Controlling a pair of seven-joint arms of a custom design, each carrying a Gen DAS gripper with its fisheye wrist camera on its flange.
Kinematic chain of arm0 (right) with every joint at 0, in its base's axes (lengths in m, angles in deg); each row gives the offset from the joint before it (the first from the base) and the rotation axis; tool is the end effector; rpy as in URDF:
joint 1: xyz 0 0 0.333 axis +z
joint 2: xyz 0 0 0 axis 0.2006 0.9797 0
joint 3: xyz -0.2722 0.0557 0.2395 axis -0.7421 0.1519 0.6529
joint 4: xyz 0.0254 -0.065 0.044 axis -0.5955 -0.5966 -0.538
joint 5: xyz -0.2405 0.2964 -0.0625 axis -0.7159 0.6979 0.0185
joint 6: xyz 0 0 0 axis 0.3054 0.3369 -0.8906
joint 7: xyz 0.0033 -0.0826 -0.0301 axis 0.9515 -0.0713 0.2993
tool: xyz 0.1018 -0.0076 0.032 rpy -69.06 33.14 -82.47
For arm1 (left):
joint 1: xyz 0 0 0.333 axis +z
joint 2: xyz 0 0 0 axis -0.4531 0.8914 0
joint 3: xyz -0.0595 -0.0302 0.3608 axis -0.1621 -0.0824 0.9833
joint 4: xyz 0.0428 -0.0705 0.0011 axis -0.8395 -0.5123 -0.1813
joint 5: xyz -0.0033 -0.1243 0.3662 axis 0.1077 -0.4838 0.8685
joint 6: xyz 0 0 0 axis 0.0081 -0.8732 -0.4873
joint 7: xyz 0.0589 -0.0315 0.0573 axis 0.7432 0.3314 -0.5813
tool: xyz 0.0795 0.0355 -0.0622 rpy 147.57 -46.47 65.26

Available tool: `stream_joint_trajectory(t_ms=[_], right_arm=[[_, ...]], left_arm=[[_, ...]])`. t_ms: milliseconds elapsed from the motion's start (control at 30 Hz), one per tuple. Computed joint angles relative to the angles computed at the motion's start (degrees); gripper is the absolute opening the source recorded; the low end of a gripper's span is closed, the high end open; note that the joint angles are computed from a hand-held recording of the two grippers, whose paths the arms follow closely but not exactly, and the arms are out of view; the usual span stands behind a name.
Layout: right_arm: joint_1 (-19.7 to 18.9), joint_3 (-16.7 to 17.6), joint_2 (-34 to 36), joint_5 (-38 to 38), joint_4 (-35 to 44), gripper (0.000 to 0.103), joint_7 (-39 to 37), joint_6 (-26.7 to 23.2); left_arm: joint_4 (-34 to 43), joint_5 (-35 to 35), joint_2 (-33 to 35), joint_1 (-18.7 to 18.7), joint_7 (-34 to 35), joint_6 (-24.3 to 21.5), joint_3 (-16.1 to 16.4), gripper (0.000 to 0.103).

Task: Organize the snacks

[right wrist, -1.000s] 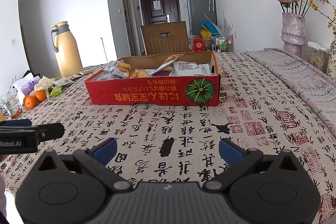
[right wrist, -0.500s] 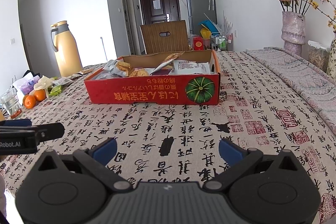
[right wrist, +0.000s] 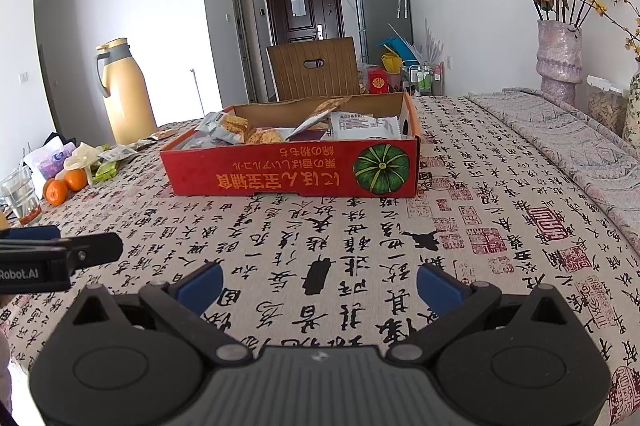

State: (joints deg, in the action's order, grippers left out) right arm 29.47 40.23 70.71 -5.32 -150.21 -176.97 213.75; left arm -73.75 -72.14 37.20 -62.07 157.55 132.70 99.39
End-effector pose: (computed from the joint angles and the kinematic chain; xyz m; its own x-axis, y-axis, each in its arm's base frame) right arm 0.6422 0.2251 0.4475 -0.0698 -0.9886 -0.1336 -0.5139 0.1505 -0.8445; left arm 0.6651 -0.2692 0.4733 -0.2753 -0.9609 0.0291 -0.5091 0.1200 -0.8523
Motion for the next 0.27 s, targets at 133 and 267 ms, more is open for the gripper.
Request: stream_joint_trajectory(t_ms=[133,267], right_arm=[[-0.1,0.0,0.1,0.7,0.1,0.103,-0.8,0.2],[0.1,-0.2,0.1,1.8,0.1,0.103,-1.8,0.2]], left_arm=[[-0.2,0.3,-0.1,1.4,0.7,0.4,-1.6,0.103],[-0.2,-0.2,-0.1,2.0,1.3,0.6,-2.4,0.103]])
